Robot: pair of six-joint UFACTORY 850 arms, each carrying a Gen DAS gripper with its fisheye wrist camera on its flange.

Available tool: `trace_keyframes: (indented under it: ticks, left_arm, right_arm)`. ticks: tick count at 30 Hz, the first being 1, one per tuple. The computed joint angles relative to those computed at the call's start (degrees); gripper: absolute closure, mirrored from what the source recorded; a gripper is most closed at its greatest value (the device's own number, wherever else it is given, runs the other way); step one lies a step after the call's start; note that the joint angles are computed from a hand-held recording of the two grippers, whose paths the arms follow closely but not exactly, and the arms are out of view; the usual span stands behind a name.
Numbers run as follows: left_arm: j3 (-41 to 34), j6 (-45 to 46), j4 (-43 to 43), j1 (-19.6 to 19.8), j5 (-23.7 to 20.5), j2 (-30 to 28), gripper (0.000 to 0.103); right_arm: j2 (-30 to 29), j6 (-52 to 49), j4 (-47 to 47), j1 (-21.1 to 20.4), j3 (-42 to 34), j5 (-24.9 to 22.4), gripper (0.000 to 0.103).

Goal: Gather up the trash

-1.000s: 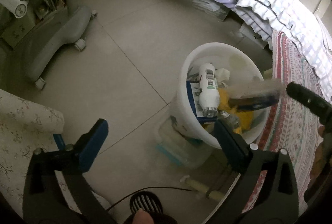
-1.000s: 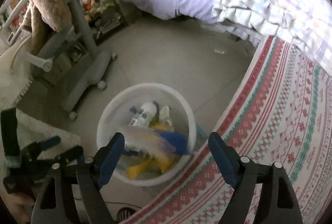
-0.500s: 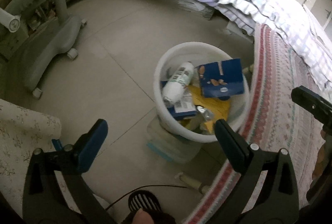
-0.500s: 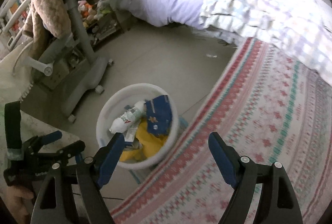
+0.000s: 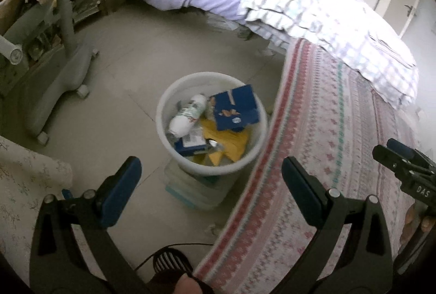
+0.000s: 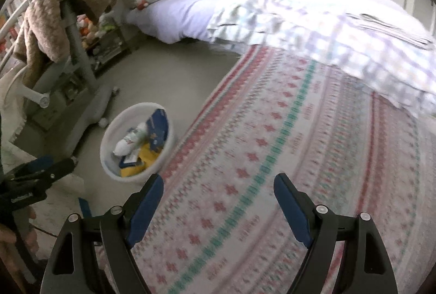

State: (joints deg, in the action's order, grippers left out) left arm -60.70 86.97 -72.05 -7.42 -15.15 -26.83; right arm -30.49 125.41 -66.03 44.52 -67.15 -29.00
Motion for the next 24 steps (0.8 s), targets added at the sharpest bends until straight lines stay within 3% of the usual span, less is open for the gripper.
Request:
trace_keyframes:
  ticks: [6, 14, 17, 24]
  left_arm:
    - [5.14, 13.46, -12.99, -0.96, 0.95, 3.76, 0.001]
    - [10.37, 35.02, -32.97, -3.08, 1.99, 7.11, 0.001]
    - [12.21, 44.11, -41.92, -3.62, 1.56, 8.24, 0.001]
    - [14.47, 53.63, -52.64, -4.96, 0.81, 8.64, 0.001]
  right_arm:
    - [3.25, 5.75, 0.71, 4.35, 4.17, -6.98, 0.018]
    - [2.84, 10.09, 4.54, 9.11, 5.84, -15.45, 0.017]
    - [2.69, 10.56, 5.02, 10.03, 6.28, -16.82, 0.017]
    - [2.03, 12.57, 3.95, 10.5, 6.01, -19.91, 0.017]
